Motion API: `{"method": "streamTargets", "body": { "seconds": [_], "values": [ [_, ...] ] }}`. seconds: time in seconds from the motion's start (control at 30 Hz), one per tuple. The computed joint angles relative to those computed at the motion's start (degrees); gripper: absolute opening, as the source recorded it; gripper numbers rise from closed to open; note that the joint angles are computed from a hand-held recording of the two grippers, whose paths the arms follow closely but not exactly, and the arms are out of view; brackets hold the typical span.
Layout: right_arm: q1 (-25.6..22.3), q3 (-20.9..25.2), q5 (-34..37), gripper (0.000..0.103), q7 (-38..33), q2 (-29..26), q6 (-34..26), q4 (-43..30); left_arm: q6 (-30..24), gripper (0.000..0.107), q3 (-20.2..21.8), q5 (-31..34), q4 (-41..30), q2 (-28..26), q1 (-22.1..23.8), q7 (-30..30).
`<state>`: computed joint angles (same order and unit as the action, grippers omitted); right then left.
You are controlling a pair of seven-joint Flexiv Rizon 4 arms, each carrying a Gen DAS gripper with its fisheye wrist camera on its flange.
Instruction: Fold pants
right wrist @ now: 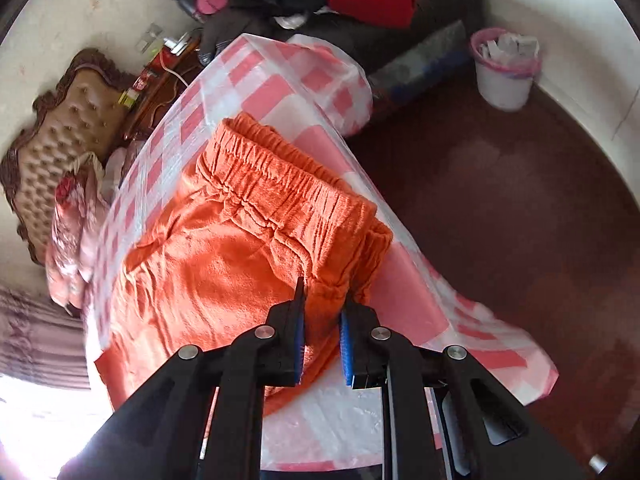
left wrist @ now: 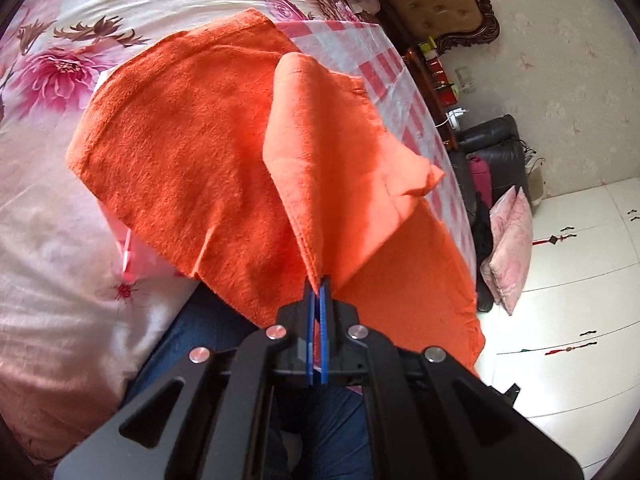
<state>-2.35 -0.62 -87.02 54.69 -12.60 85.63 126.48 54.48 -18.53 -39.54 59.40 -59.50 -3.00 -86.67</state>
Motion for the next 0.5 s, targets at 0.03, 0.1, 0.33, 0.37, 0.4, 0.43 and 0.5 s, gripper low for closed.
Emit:
{"method": "streamTargets", "body": {
  "seconds": [0.03,0.1,0.33,0.37,0.4,0.43,0.5],
  "values": [
    [1.1,1.2,7.0,0.015,-6.9,0.3,-2.8,0.4,0.2,0.001,0.3,0.4,0.4,0.3,-0.1,0.2],
    [3.7,2.6,17.0,0.015,-17.2,0.5,-8.0,-0.1,-0.1,0.001,1.7,2.0,0.4,0.6,-0.9,-0.4],
    [10.7,2.2,30.8,0.015,-31.4,-0.2,-20.0,-3.0,-2.2,0.028,13.1,16.8,-4.8,1.3,-7.0,-5.7],
    [11.4,1.9,31.3,0.013,-31.5,-0.1,-21.1,-3.1,-2.3,0.028,12.6,17.6,-5.3,1.2,-6.7,-5.2],
    [11.8,1.6,31.4,0.011,-31.3,-0.1,-21.4,-3.1,-2.0,0.029,11.3,17.2,-5.4,1.1,-5.8,-4.8],
    [12.1,1.3,31.3,0.011,-30.7,-0.1,-21.4,-3.1,-0.9,0.029,10.8,16.8,-5.3,0.9,-5.2,-5.2],
    [12.5,1.1,32.0,0.011,-31.1,-0.3,-22.3,-3.5,1.1,0.03,10.5,16.0,-7.9,-0.8,-4.1,-6.9]
  ]
}}
